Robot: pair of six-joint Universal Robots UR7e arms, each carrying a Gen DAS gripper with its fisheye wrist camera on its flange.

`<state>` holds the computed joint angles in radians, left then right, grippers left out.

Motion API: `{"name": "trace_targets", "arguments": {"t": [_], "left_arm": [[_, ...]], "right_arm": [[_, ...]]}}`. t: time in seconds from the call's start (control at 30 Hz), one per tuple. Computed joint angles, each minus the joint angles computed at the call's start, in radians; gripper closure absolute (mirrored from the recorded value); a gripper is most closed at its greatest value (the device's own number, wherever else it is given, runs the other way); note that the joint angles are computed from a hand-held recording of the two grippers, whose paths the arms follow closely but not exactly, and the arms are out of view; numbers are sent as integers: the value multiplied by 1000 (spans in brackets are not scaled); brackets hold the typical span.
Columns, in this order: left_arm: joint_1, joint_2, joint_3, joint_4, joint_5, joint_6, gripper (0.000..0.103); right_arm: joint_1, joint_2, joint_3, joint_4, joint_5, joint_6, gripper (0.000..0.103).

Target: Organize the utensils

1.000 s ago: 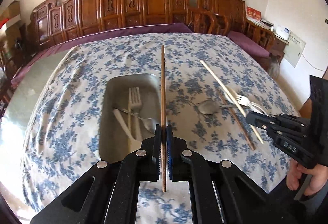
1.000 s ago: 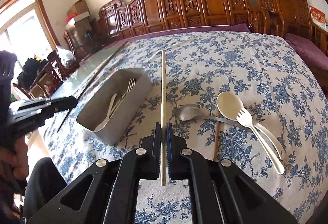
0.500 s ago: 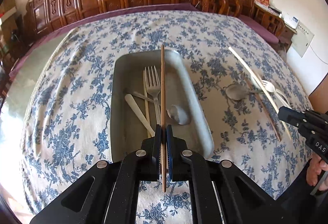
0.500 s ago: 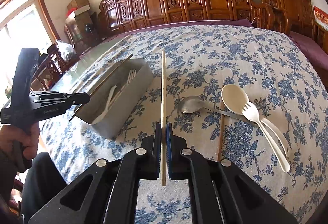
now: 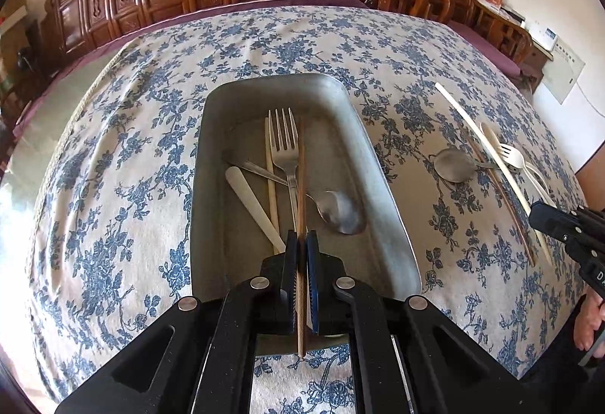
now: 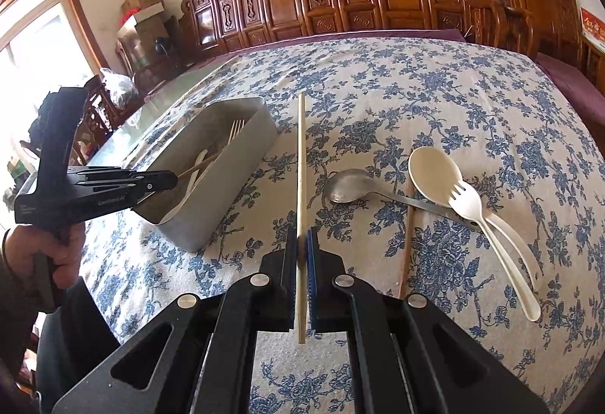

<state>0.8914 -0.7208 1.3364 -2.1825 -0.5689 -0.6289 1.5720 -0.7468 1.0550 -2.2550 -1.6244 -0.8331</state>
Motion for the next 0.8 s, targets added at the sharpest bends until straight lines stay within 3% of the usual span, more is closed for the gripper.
{"name": "trace_targets", "arguments": {"t": [0.27,0.4,0.8], "left_arm": [[0,-18,28,-47,26,17,92],[-12,-44,66,-94,62,31,82],[-48,-100,162,-184,127,67,81]], "right_arm": [[2,-9,19,16,-4,1,97],[8,-18,33,11,-3,0,97],[68,-9,38,-3,-21,-20,97]]}}
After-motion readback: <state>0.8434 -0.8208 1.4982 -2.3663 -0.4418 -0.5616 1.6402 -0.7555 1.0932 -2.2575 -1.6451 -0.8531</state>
